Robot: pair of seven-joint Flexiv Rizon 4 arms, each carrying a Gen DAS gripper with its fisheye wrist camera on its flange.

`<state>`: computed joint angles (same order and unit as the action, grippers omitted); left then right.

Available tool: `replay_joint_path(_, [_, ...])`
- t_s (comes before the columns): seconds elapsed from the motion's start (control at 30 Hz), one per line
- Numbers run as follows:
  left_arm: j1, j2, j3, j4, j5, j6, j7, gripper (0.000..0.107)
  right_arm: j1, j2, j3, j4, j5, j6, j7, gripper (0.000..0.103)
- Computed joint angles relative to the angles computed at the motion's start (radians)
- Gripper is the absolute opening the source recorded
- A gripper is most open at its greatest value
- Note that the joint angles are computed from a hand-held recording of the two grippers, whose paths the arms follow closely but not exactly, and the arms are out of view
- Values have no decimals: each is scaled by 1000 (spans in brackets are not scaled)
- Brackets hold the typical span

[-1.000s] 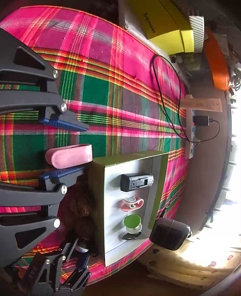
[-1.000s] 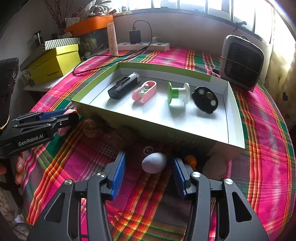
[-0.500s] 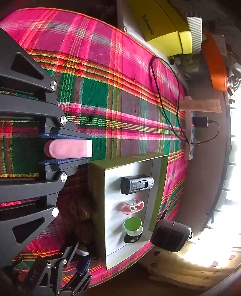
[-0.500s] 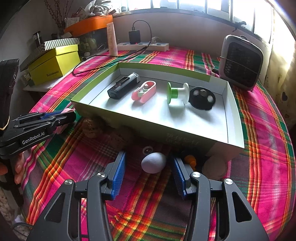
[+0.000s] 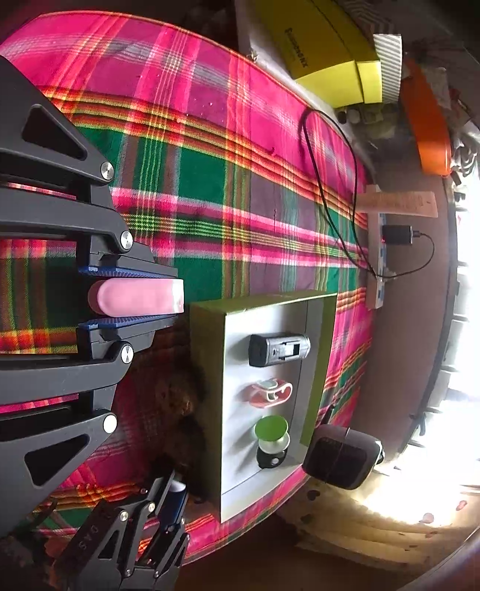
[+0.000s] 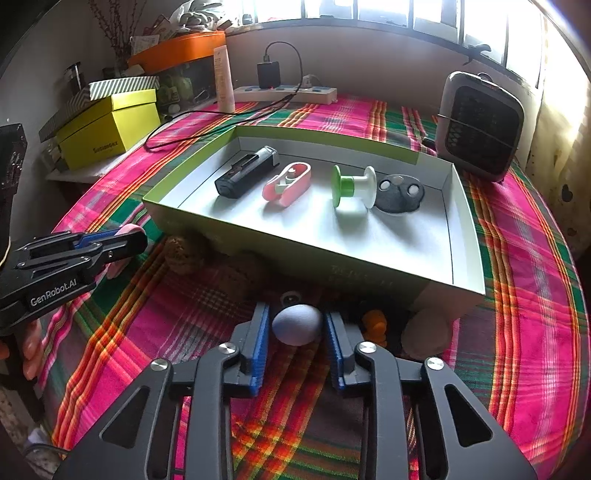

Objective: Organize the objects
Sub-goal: 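Close the right gripper on the white egg, then carry the pink piece with the left gripper while the right gripper carries the egg into the tray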

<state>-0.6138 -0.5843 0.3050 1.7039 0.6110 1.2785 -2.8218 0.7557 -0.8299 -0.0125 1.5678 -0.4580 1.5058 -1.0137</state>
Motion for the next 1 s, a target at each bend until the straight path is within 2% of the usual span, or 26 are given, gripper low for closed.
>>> replay_joint_path(0.43, [-30,4,-6,-19,34,-36,-10,16,10,18,-13,35,13,38,15,27])
replay_joint_path(1.0, [-31,2,-47,-36,72,-67,-25,16,24,34,-19,72,37,74,20,27])
